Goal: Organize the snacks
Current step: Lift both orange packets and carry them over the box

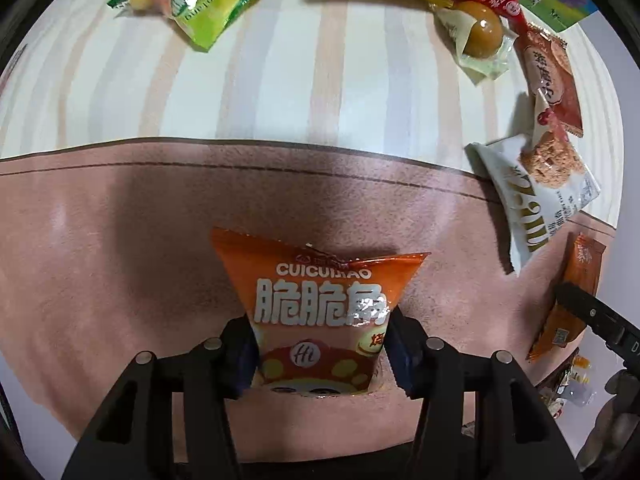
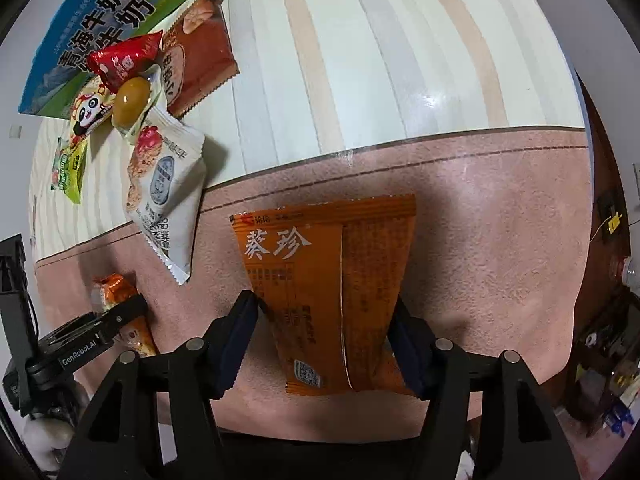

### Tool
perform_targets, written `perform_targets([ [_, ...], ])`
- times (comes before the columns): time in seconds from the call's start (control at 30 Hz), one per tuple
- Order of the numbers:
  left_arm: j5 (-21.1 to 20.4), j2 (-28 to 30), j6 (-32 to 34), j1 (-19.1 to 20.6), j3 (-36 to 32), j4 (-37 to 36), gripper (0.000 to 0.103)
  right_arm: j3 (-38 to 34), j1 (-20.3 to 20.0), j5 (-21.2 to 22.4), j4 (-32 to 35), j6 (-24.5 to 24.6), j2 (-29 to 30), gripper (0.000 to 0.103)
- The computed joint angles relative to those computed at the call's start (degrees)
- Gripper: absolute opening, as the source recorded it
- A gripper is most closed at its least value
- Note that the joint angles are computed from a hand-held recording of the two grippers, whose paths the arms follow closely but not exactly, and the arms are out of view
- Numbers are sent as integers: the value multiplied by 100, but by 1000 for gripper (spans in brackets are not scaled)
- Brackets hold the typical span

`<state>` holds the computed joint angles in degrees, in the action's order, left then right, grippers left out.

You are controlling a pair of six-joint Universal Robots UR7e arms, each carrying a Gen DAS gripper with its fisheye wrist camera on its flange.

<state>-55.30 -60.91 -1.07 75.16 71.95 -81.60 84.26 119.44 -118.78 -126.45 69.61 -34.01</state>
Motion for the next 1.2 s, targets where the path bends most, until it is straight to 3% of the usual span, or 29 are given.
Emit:
perform_targets([
  [0.17,24,-230,-39,-41,499,-275,51,-54,-80,-62,-45,-71,83,67],
  [0.4,56,-43,-58,-41,274,-228,51,55,-69,-95,-283,-18,151,67],
  [0.67,87,30,-125,-82,58,-106,48,-387,-56,-245,169,-90,354,62],
  [0.77,-130,-18,-150,-133,-45,-11,45,-439,41,-322,229,-137,359,57],
  [0.87,-391,-69,-62,-265,-213,-24,45,-381,106,-207,-141,-234,291,54],
  [1.03,-962,113,89,-553,-951,-36,45,-791,269,-359,-480,-690,225,54],
  [1.2,-1454,894,316,-877,-2585,248,45,-1840,314,-689,-509,-1549,349,54],
])
